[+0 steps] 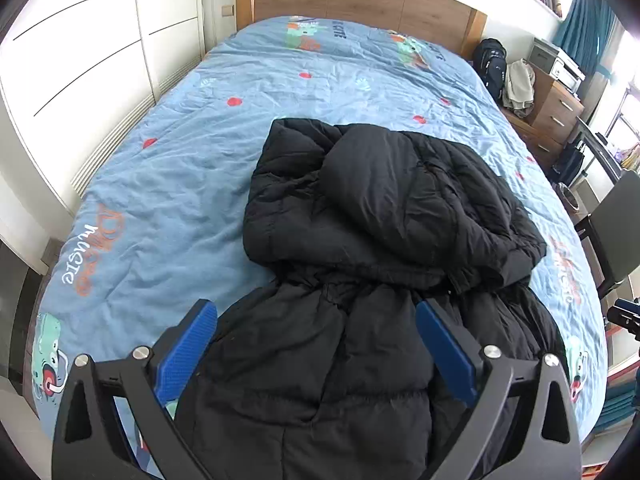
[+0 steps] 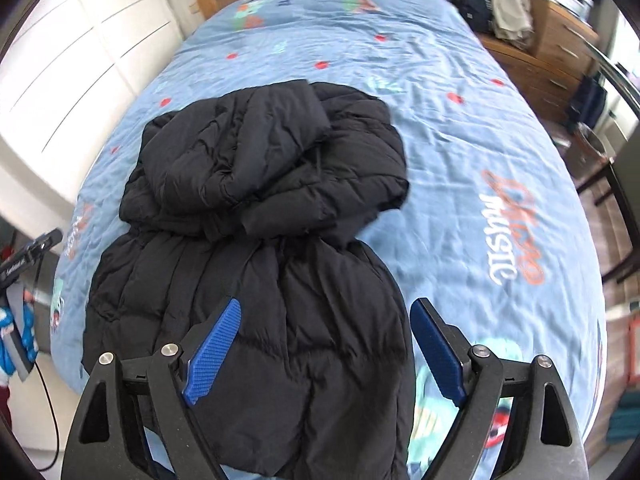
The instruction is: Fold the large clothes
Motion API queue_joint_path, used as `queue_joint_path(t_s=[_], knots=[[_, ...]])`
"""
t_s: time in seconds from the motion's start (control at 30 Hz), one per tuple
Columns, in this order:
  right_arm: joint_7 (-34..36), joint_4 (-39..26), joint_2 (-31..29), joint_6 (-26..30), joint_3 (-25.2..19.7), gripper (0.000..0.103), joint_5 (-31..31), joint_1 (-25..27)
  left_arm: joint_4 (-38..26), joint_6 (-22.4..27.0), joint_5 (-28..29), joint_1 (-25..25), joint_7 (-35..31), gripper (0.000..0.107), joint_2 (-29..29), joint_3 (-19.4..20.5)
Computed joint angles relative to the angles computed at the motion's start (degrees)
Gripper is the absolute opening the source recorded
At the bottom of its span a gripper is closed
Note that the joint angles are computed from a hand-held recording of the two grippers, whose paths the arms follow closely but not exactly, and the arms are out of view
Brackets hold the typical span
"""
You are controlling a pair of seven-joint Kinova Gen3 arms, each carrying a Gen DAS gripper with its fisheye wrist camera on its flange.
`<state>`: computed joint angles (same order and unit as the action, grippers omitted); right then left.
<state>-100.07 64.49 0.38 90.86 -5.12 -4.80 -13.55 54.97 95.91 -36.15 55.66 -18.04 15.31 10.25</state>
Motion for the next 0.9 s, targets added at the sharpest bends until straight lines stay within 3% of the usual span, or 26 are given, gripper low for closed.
queue_joint_path(t_s=[0.43, 0.73, 0.9], knots=[[-2.5, 3.1, -5.4, 2.2, 2.0, 0.093, 0.0, 3.4, -3.6, 7.8, -3.8, 3.7, -1.3, 0.101, -2.1, 1.2], [-2.3, 7.5, -8.7, 2.7, 4.4, 0.097, -2.7, 7.2, -2.7, 10.0, -4.2, 4.2, 0.6, 0.101, -2.5, 2.1], [-1.4, 9.2, -10.0, 3.3, 5.5, 0.098, -3.0, 8.7, 0.9, 9.1, -4.2, 4.5, 5.2, 0.101, -4.1, 2.9]])
